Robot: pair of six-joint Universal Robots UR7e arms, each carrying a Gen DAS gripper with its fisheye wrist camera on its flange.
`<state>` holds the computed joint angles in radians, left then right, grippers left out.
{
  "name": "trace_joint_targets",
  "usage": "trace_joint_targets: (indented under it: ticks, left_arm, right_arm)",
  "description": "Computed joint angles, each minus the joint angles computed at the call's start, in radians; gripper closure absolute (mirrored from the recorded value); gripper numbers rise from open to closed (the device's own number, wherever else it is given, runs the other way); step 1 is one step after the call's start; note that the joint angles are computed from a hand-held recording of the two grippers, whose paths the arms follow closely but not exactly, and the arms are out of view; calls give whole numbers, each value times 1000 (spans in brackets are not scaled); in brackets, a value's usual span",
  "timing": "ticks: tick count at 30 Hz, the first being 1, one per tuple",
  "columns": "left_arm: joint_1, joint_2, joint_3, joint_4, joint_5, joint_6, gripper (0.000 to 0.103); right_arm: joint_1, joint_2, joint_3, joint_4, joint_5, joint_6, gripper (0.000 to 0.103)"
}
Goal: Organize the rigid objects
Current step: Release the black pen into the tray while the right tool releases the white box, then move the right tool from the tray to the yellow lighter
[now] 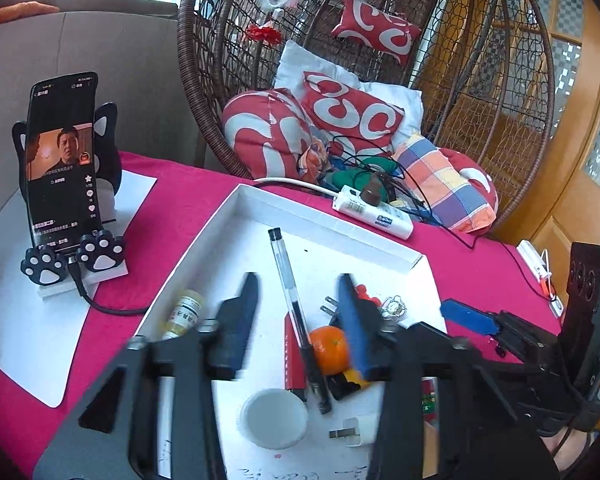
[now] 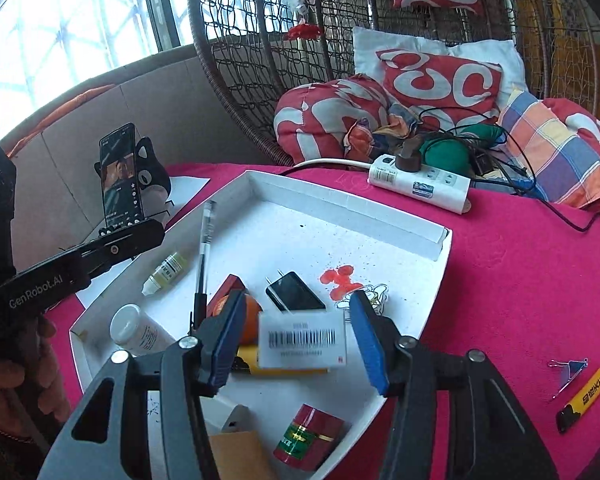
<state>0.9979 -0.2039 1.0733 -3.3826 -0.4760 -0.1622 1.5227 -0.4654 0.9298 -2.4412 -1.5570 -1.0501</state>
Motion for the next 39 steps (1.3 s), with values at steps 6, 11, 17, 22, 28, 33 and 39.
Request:
trace_joint_targets:
  ticks: [6, 11, 17, 22, 28, 33, 39]
  left_arm:
    - [-38, 65, -60, -103, 148, 99, 0]
    - [-59, 74, -45, -91, 179, 63, 0]
    - [-74, 89, -71, -16, 200, 43, 0]
    - [-84, 103, -97, 13, 201, 51, 0]
    - [-94, 127, -141, 78, 207, 34, 0]
    - [-100, 154, -196, 125, 194, 46, 0]
    - [-103, 187, -260, 237, 135, 15, 0]
  right_arm:
    - [-11, -46, 91, -103, 44, -37, 0]
    - [-28, -84, 142, -147, 65, -29, 0]
    - [-40, -104, 155, -162, 56, -7, 0]
    - [-52, -120, 154, -153, 73, 22, 0]
    - [-65, -144, 169, -156, 100, 26, 0]
    - [-79, -151, 146, -140, 106, 49, 0]
    - [-107, -138, 72, -119, 105, 107, 0]
